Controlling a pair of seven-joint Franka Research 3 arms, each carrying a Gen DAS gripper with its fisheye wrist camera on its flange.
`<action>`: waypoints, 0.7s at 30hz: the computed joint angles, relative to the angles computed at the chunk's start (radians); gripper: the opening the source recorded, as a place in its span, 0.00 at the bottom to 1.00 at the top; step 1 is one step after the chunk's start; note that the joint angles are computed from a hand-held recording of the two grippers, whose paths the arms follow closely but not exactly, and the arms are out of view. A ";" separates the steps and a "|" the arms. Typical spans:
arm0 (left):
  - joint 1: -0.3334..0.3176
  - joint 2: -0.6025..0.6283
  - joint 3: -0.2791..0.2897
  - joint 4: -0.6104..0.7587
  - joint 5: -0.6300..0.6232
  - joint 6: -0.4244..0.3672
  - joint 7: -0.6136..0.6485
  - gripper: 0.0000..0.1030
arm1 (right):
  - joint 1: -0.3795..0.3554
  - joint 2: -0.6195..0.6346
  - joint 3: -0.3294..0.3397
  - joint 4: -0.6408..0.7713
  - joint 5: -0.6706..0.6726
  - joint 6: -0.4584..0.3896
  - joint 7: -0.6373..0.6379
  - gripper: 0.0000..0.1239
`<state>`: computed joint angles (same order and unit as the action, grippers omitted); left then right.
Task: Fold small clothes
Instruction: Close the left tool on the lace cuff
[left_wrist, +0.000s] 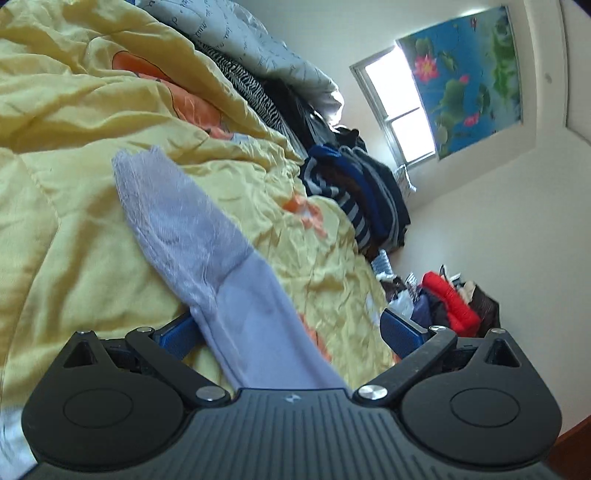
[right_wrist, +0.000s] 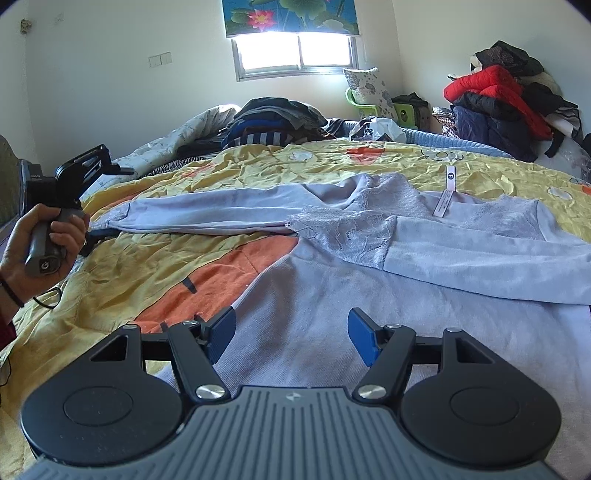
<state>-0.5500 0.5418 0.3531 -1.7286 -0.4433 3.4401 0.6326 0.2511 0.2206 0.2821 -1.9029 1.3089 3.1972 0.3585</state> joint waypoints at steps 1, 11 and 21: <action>0.011 0.007 -0.008 0.008 -0.003 0.013 -0.010 1.00 | -0.004 0.001 0.006 0.003 0.015 0.003 -0.018 0.54; 0.069 0.031 -0.057 0.055 -0.116 -0.005 0.009 0.60 | 0.026 -0.010 -0.012 0.015 0.151 0.024 -0.183 0.54; -0.082 0.027 0.150 0.034 0.030 -0.185 -0.067 0.09 | 0.079 -0.025 -0.065 0.017 0.215 0.016 -0.254 0.54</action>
